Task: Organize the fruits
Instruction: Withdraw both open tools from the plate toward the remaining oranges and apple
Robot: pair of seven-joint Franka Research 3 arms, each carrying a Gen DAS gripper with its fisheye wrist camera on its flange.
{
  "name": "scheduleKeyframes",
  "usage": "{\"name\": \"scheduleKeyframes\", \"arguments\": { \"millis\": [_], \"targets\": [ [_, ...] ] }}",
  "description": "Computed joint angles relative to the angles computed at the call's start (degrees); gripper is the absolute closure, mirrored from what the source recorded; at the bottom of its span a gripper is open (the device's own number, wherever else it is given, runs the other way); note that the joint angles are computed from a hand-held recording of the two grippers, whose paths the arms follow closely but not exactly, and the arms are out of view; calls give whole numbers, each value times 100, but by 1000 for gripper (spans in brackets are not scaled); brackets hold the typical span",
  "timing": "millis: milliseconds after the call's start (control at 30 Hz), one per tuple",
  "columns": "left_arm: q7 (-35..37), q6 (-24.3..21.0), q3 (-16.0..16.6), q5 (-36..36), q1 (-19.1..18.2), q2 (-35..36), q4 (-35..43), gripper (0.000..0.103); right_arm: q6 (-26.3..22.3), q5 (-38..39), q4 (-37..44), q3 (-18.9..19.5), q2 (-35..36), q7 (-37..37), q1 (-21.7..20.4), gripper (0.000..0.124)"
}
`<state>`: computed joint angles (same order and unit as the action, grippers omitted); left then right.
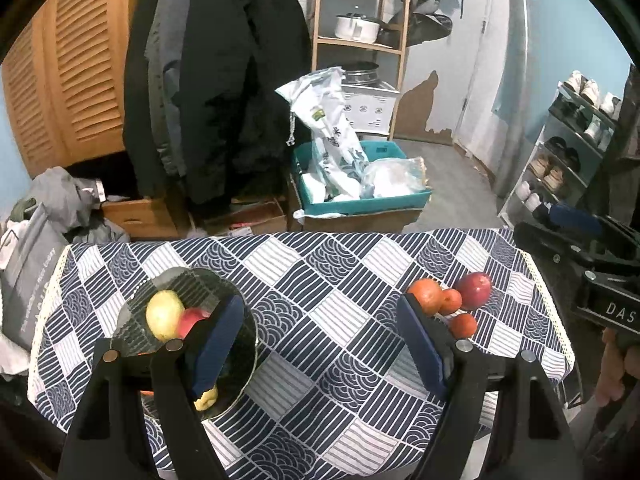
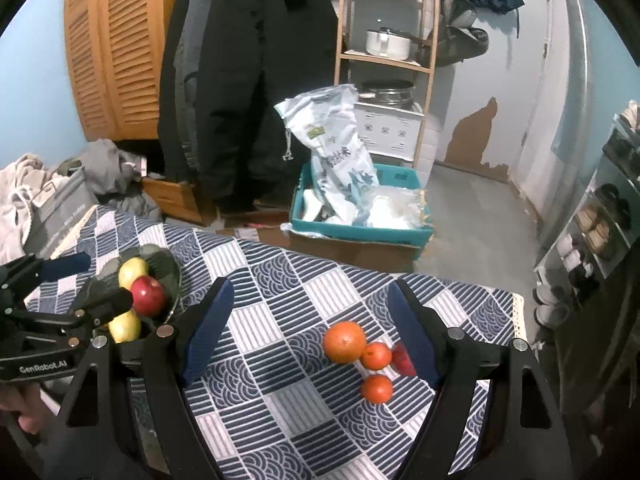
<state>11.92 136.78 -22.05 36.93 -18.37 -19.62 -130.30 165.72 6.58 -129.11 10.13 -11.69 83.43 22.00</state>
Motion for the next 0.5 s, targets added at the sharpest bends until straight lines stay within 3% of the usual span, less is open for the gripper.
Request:
{"name": "scheduleKeyframes", "arguments": {
  "millis": [500],
  "targets": [
    [144, 52, 35, 114, -142, 690, 544, 22, -109, 51, -253, -162, -116, -27, -251, 44]
  ]
}}
